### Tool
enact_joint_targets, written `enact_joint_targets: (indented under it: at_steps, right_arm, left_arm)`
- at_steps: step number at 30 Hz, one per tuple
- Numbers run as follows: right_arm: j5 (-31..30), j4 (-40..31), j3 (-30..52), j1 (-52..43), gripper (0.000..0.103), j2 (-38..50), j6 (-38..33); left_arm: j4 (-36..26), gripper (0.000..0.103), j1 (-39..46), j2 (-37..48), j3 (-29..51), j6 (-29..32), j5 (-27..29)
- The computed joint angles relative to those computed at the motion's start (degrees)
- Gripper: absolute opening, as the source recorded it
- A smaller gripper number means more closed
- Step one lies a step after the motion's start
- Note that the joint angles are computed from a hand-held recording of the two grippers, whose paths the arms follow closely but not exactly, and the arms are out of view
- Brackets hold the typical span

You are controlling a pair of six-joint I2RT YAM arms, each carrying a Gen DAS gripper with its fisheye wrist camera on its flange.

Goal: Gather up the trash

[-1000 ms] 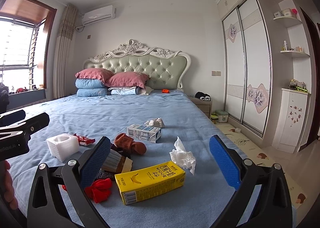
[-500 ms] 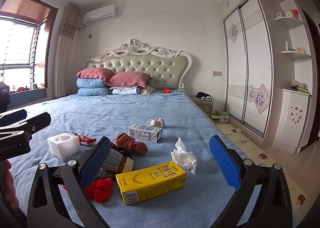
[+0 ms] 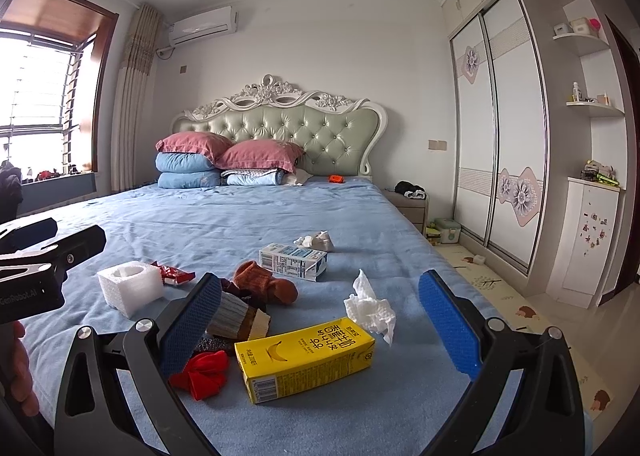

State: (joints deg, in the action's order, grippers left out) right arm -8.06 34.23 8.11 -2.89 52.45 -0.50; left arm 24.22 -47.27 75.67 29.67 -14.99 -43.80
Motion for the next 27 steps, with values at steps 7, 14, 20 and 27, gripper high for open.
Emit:
enact_joint_targets:
  at_steps: [7, 14, 20, 27]
  right_arm:
    - [-1.12, -0.36, -0.23, -1.26, 0.095, 0.41, 0.21]
    - [-2.09, -0.38, -0.96, -2.38, 0.095, -0.53, 0.18]
    - [-3.32, -1.45, -0.95, -3.95, 0.095, -1.22, -0.16]
    - [-4.53, -1.59, -1.11, -6.31, 0.095, 0.62, -1.47]
  left_arm:
    - [-1.14, 0.099, 0.04, 0.03, -0.41, -1.01, 0.93]
    - [-2.08, 0.099, -0.38, -0.4, -0.69, -1.74, 1.1]
    - [-3.84, 0.099, -0.64, -0.56, -0.27, -2.41, 1.92]
    - [-9.2, 0.099, 2.7, 2.87, 1.38, -5.06, 13.07]
